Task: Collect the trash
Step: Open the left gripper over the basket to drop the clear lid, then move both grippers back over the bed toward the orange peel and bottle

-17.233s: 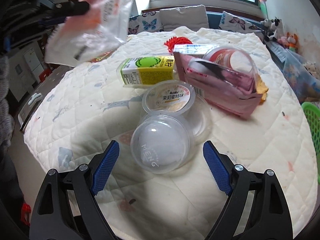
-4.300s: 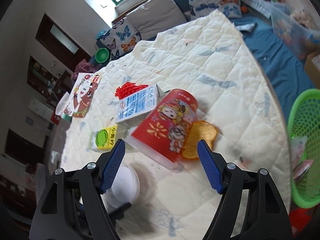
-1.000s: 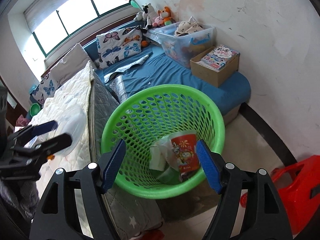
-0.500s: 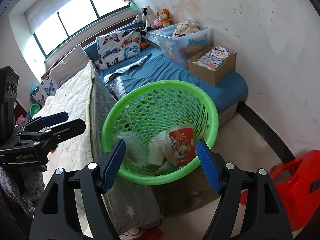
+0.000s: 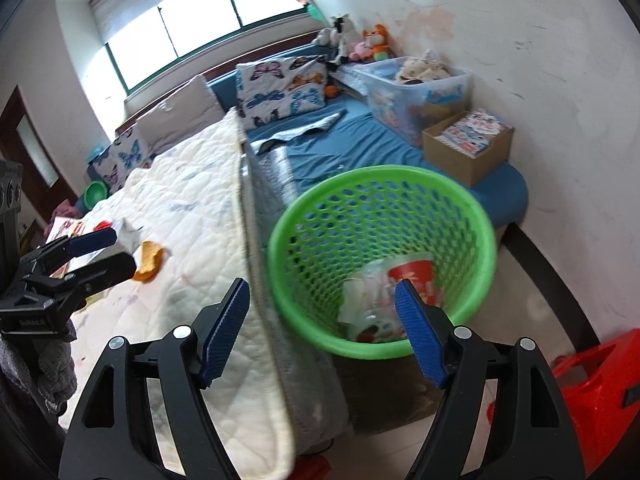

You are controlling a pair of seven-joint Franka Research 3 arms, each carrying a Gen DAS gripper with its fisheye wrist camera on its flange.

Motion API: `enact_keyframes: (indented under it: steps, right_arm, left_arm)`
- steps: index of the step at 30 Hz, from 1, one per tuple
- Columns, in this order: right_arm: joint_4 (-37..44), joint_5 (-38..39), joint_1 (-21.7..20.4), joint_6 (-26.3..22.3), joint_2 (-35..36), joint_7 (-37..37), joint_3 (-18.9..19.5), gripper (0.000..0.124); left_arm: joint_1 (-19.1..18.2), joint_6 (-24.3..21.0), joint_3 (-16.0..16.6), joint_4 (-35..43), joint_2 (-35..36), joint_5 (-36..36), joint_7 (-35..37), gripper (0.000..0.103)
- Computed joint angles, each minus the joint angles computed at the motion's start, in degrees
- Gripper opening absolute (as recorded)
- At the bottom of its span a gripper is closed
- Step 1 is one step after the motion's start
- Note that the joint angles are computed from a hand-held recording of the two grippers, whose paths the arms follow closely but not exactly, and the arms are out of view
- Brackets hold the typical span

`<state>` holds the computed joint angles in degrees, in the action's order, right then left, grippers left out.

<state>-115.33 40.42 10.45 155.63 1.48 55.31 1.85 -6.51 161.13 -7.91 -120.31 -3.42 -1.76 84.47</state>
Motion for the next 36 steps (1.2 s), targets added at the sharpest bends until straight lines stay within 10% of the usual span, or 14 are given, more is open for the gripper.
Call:
enact_keyframes:
  steps: [15, 36]
  right_arm:
    - [2.0, -2.6, 4.3, -2.2, 1.4, -0.3, 2.9, 0.078]
    - [11.5, -15.1, 11.1, -4.9, 10.7, 9.9, 5.9, 0.078]
  left_arm:
    - [7.6, -0.4, 5.9, -16.2, -15.2, 10.6, -3.0, 0.094]
    - [10.2, -5.0, 14.0, -17.6, -14.2, 3.3, 25.0, 0.094]
